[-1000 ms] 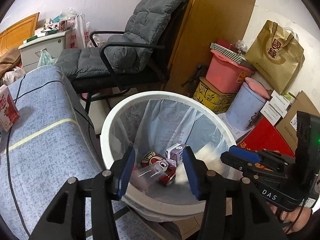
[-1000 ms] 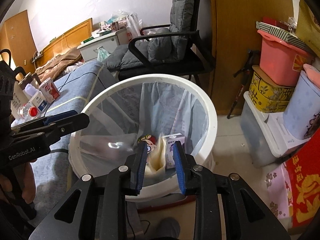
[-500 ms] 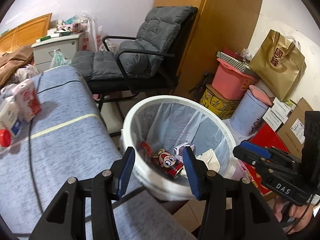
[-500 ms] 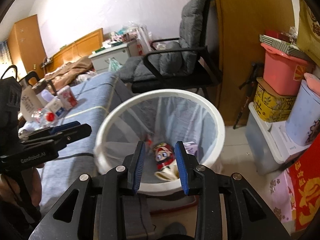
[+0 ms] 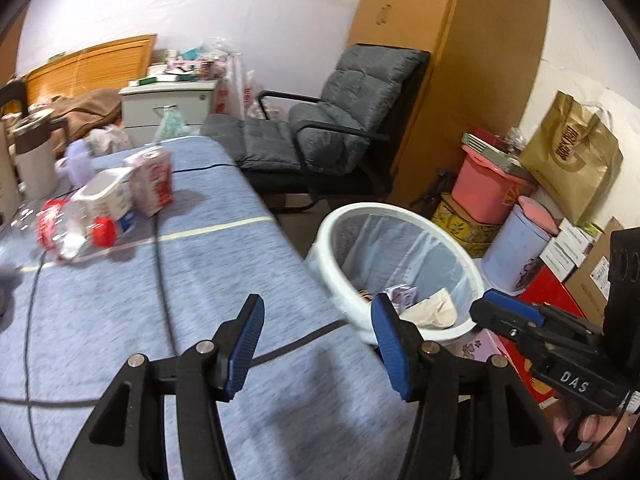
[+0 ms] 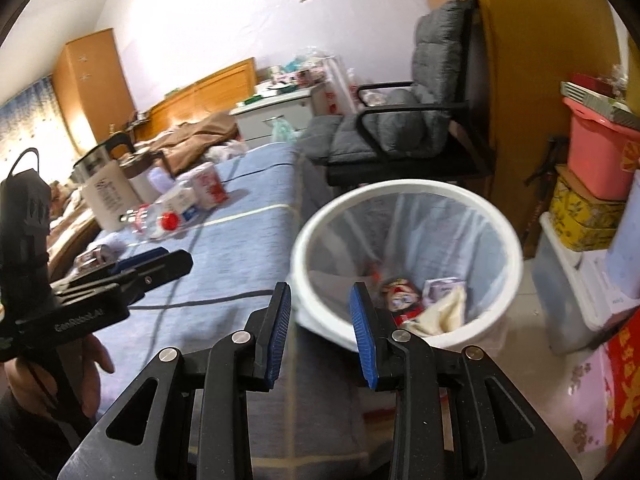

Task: Collect trash
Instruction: 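Move both tools back toward the remaining can and water bottle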

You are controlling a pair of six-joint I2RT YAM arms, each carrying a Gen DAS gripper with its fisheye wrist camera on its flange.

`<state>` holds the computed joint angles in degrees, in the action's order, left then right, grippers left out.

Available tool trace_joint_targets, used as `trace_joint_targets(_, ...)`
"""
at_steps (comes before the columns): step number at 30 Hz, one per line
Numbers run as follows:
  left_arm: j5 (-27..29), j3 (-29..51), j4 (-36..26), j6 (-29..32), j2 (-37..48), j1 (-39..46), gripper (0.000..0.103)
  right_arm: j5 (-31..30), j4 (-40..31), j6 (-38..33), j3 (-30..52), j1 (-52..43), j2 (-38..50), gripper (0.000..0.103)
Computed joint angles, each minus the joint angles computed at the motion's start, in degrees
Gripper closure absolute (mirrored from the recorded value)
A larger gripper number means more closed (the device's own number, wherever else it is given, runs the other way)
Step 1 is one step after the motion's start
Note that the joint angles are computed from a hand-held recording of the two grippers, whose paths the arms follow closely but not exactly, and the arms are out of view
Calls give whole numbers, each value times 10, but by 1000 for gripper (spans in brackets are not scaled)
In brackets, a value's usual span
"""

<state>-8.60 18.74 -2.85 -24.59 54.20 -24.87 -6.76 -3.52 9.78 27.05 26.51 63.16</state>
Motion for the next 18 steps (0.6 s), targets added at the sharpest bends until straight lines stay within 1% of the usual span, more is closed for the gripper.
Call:
trace_joint_targets(7, -12, -42, -97, 4, -134, 45, 45, 8, 6, 21, 15, 77, 15, 70)
trace_joint_targets(9, -7, -49, -127, 9, -171, 64, 45, 9, 9, 20, 22, 96, 25, 64)
trace_joint_targets(10, -6, -52, -143, 13, -188, 74, 45, 13, 12, 20, 24, 109, 28, 58)
trace_joint_targets(11, -2, -55, -158, 19, -207, 85, 45, 14, 15, 20, 24, 117, 31, 56)
trace_joint_targets(18, 30, -64, -247, 63, -301, 176, 45, 25, 41, 23, 60, 183, 91, 56)
